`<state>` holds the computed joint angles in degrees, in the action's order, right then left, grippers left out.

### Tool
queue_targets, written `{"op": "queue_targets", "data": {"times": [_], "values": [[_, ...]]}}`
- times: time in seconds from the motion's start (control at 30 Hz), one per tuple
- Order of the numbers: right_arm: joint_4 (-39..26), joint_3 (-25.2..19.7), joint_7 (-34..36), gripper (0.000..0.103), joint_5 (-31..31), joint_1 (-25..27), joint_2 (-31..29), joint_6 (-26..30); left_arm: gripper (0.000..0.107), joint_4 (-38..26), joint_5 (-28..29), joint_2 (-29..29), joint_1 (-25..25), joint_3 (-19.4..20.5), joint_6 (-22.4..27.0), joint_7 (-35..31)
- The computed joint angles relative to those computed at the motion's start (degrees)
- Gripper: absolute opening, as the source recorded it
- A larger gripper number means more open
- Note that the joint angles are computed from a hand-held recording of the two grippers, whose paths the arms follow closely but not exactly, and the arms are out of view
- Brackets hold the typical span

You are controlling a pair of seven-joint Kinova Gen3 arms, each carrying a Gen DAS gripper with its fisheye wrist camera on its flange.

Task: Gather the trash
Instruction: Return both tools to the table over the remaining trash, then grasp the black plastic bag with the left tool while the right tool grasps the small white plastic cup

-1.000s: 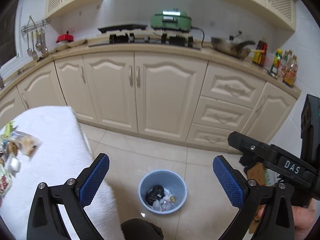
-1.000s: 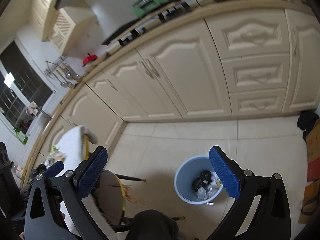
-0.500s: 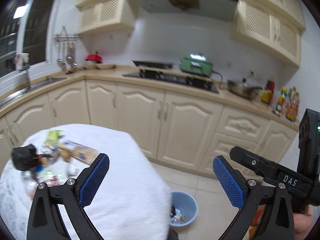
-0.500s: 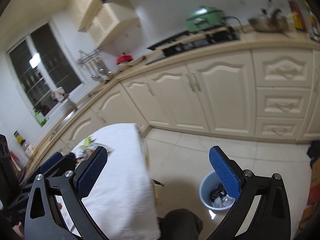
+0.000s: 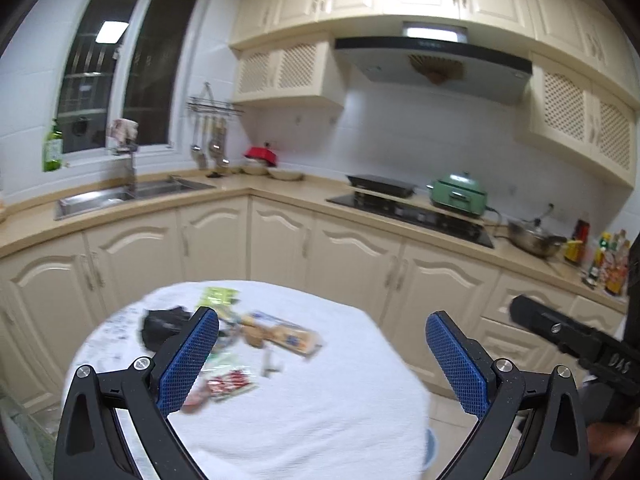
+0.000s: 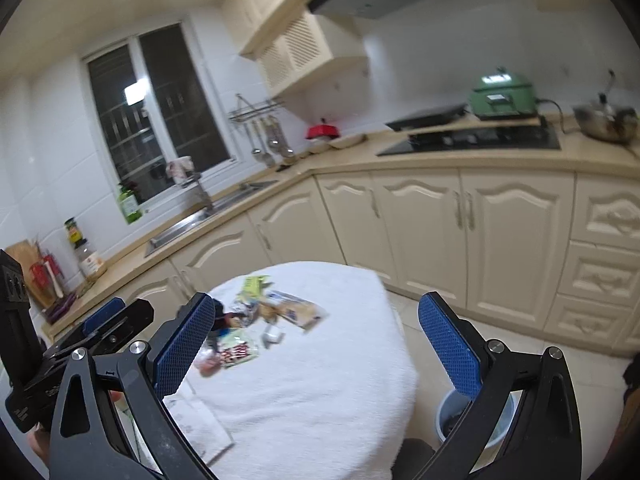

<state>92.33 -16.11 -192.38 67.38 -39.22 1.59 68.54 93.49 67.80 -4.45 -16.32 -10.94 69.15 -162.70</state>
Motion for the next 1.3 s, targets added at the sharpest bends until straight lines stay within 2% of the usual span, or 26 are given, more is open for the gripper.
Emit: {"op": "queue_targets", "data": {"times": [0.2, 0.37, 0.47, 0.7, 0.9, 1.2, 1.3], "values": [[-4.3, 0.7, 4.8, 0.103, 1.5, -2.5, 3.7, -0.4, 0.102, 3.0, -1.5, -3.0, -2.4, -3.7, 1.1, 0.0], [-7.3, 2.9, 9.1, 0.103, 0.1, -4.1, 6.7, -2.4, 0.102, 4.9, -3.7, -4.8, -3.8, -6.7, 1.9, 0.3], [-8.5, 4.4, 11.1, 0.103, -1.4, -4.5, 8.2, -4.1, 0.102, 4.6, -5.1, -4.7, -4.1, -7.1, 1.5, 1.4], [-10.2, 8.0, 16.8, 0.103, -8.0, -3.1, 11.8, -9.9, 0.102, 1.7, -8.6, -1.9, -2.4, -3.5, -3.9, 6.7], [-13.4, 10.8, 27.1, 0.103, -18.0, 0.8, 17.4, -17.6, 0.102, -2.3, -13.2, 2.7, -0.7, 1.0, -9.6, 12.9], [-18.7, 15.2, 35.3, 0.103, -29.9, 4.6, 24.5, -22.0, 0.102, -10.0, -18.8, 10.8, 1.4, 8.1, -16.6, 20.5], [-20.7, 15.9, 38.9, 0.096, -34.3, 6.6, 26.3, -23.4, 0.102, -13.4, -22.2, 14.0, 3.4, 10.8, -19.9, 24.2]]}}
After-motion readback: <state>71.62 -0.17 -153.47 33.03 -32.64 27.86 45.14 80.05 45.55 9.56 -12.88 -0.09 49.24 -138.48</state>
